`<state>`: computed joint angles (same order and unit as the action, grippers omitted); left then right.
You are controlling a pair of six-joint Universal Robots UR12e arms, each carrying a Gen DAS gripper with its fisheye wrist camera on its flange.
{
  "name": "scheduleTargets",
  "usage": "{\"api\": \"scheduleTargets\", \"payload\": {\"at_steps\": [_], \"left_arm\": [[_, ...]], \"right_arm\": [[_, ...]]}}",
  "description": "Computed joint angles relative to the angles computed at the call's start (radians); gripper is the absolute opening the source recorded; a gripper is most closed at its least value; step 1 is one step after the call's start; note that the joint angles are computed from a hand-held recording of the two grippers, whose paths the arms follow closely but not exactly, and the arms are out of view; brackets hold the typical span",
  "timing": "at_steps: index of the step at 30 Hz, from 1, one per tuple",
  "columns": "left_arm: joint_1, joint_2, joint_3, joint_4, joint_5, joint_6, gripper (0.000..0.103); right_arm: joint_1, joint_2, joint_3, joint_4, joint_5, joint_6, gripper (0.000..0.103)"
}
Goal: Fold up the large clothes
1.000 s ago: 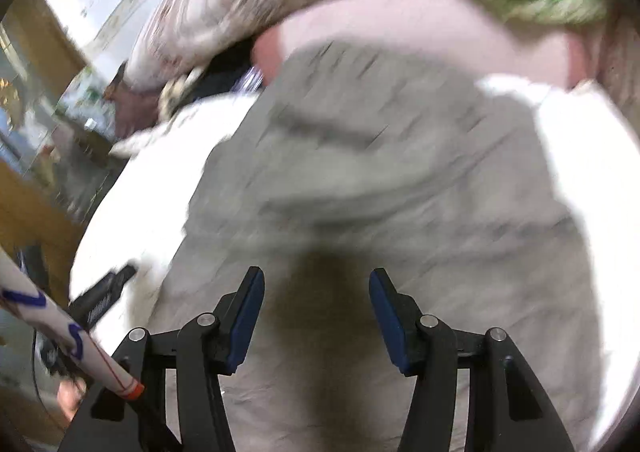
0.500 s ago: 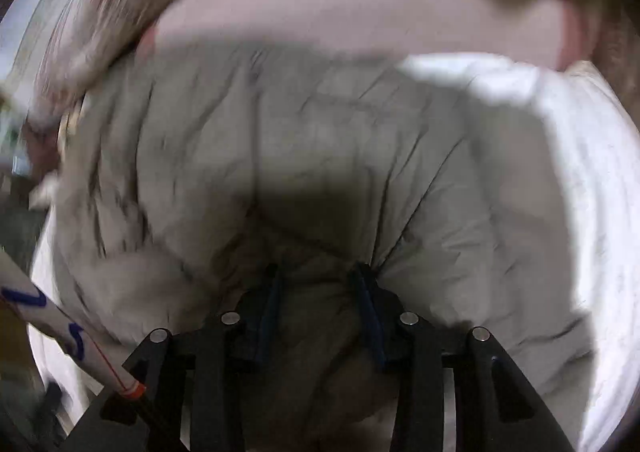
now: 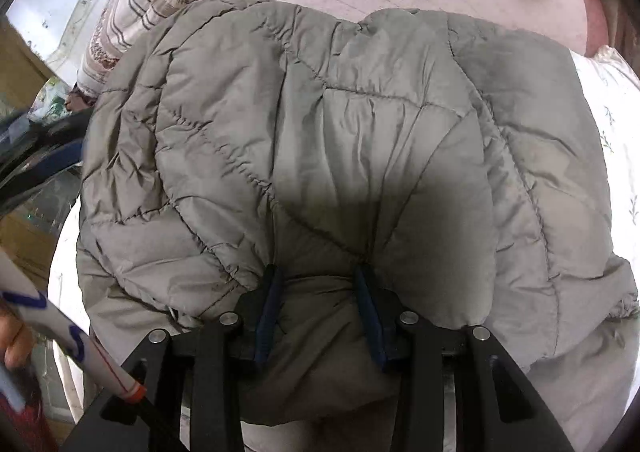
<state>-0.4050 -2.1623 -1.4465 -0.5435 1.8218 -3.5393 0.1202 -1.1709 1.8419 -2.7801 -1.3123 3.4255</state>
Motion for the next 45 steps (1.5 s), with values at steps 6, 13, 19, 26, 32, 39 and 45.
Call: {"api": "scheduleTargets", "payload": {"at_steps": [6, 13, 19, 26, 32, 39, 45], "left_arm": [[0.011, -0.040, -0.031, 0.010, 0.024, -0.004, 0.061], [0.009, -0.040, -0.119, 0.241, 0.022, 0.002, 0.061], [-0.006, 0.019, -0.185, 0.268, 0.037, -0.037, 0.061], [-0.059, 0.006, -0.194, 0.220, 0.191, 0.034, 0.062], [-0.052, 0.013, -0.178, 0.165, 0.164, 0.039, 0.065], [-0.066, 0.036, -0.232, 0.218, 0.181, 0.071, 0.065], [-0.071, 0.029, -0.209, 0.172, 0.205, 0.063, 0.067]], "right_arm": [[-0.007, -0.001, 0.011, -0.022, 0.024, -0.001, 0.043], [0.000, -0.018, 0.043, -0.043, 0.003, -0.017, 0.043], [0.008, -0.012, 0.027, -0.039, -0.014, -0.013, 0.043], [0.037, -0.002, 0.002, -0.019, -0.096, -0.010, 0.043], [0.062, -0.007, -0.030, 0.034, -0.185, -0.054, 0.043], [0.080, -0.059, 0.031, -0.033, -0.263, 0.001, 0.043], [0.111, -0.024, 0.003, 0.027, -0.347, -0.069, 0.044]]}}
